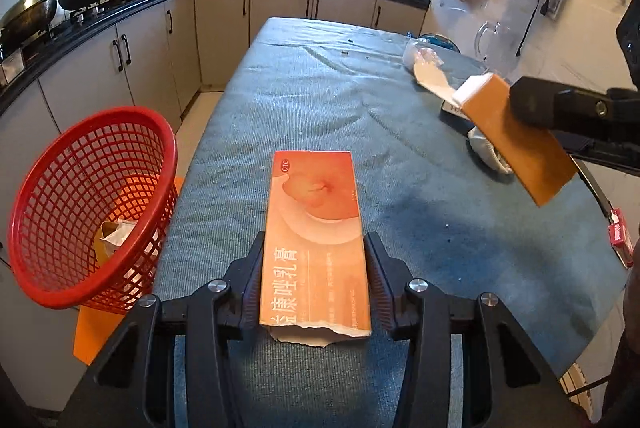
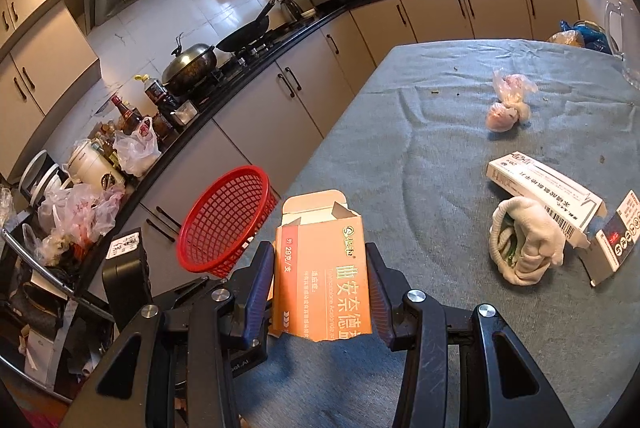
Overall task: Collect trash
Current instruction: 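Lift both held boxes and carry them over the red basket, then open both tools to drop the two boxes into the red basket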
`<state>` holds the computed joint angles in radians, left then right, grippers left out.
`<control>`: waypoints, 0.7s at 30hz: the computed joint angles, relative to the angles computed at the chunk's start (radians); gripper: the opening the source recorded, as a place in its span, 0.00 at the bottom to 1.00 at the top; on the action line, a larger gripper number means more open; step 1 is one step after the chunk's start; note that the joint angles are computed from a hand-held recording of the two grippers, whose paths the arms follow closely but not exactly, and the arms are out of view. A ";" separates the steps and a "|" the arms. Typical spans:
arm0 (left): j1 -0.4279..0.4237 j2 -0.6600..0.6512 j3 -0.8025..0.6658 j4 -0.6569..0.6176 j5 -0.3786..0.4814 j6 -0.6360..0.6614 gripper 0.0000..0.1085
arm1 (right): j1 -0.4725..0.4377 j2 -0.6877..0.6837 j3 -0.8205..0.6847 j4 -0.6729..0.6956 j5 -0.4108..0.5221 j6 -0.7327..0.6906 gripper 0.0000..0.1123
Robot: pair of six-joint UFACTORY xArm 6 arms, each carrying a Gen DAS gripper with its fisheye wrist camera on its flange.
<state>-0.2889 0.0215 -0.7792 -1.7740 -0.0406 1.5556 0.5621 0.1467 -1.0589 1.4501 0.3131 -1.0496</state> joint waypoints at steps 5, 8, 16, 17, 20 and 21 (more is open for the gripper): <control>0.048 -0.060 0.009 -0.130 0.023 0.131 0.41 | 0.006 0.017 -0.017 -0.009 0.001 0.005 0.43; 0.092 -0.101 0.014 -0.213 0.026 0.215 0.41 | 0.021 0.044 -0.050 -0.054 0.007 0.046 0.43; 0.268 -0.151 0.000 -0.393 0.024 0.403 0.42 | 0.079 0.157 -0.197 -0.179 0.048 0.165 0.43; 0.290 -0.147 -0.007 -0.413 0.022 0.424 0.42 | 0.084 0.171 -0.216 -0.193 0.056 0.181 0.43; 0.340 -0.137 -0.008 -0.370 0.034 0.381 0.42 | 0.102 0.226 -0.289 -0.244 0.074 0.239 0.43; 0.354 -0.132 -0.006 -0.342 0.041 0.352 0.42 | 0.108 0.247 -0.317 -0.263 0.081 0.260 0.43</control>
